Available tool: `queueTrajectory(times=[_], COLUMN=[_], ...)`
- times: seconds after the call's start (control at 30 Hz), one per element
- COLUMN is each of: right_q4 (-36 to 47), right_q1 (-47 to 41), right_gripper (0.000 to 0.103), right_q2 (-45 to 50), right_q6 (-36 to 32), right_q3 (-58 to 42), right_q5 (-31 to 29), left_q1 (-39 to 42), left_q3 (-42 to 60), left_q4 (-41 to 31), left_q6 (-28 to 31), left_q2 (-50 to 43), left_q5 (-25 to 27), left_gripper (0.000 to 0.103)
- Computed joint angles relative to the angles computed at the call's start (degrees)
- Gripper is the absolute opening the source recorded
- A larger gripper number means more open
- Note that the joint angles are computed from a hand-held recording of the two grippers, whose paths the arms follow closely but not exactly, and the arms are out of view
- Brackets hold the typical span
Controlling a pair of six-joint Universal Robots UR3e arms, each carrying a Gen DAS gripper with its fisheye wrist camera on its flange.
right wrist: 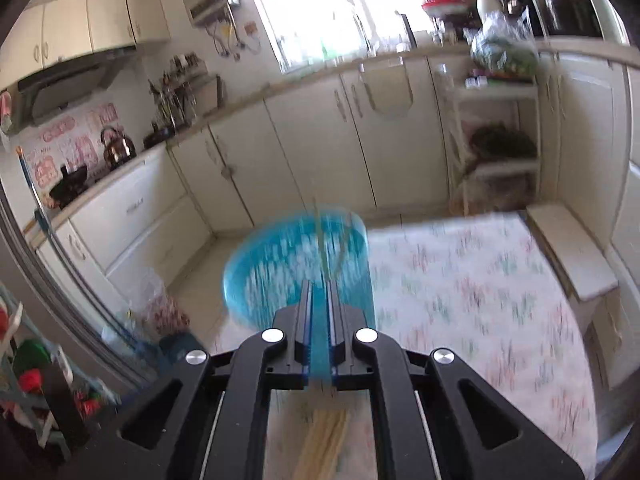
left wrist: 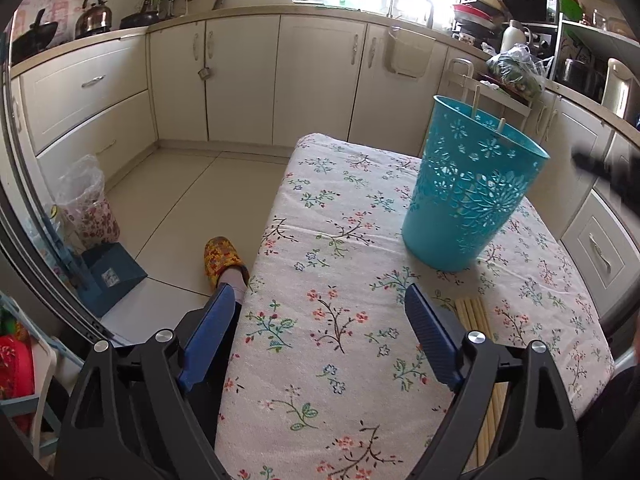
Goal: Organize utensils
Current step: 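Move both grippers back down to the chopstick bundle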
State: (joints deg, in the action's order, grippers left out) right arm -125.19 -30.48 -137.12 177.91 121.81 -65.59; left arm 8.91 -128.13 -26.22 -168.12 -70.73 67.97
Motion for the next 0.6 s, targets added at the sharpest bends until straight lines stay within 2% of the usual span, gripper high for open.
queueTrajectory(times=[0.07,0.13,0.33,0.47,0.6], right_q4=[6.43,6.89,-7.36,-11.53,-12.89], right_q1=[-0.52,1.63,12.46,14.84,15.27], right_gripper=[0.007,0.007,0.007,0.007,0.007], right_q2=[-4.57,-4.71,8.20,12.32,13.28], right_q6=[-2.14,-1.30,4.45,4.85,4.30], right_q3=[5.10,8.97,12.90,13.64,13.83], right_q5=[-0.23,-2.64,-11.83,-15.67,-15.92], left_q1=[-0.27,-0.80,-2.03,-2.60,-4.34], left_q3=[-0.43,-0.80,-1.74,-1.90,-1.46], left_q4=[-0.87,-1.99,-4.40,-5.20,-5.01], left_q6=[0.31,0.72,1.88,1.95,2.14], left_q2=[1.33,2.56,5.85,6.27,4.58], left_q5=[0.07,0.37,1.20,1.53,2.35], left_gripper=[0.083,0.083,0.083,0.084,0.084])
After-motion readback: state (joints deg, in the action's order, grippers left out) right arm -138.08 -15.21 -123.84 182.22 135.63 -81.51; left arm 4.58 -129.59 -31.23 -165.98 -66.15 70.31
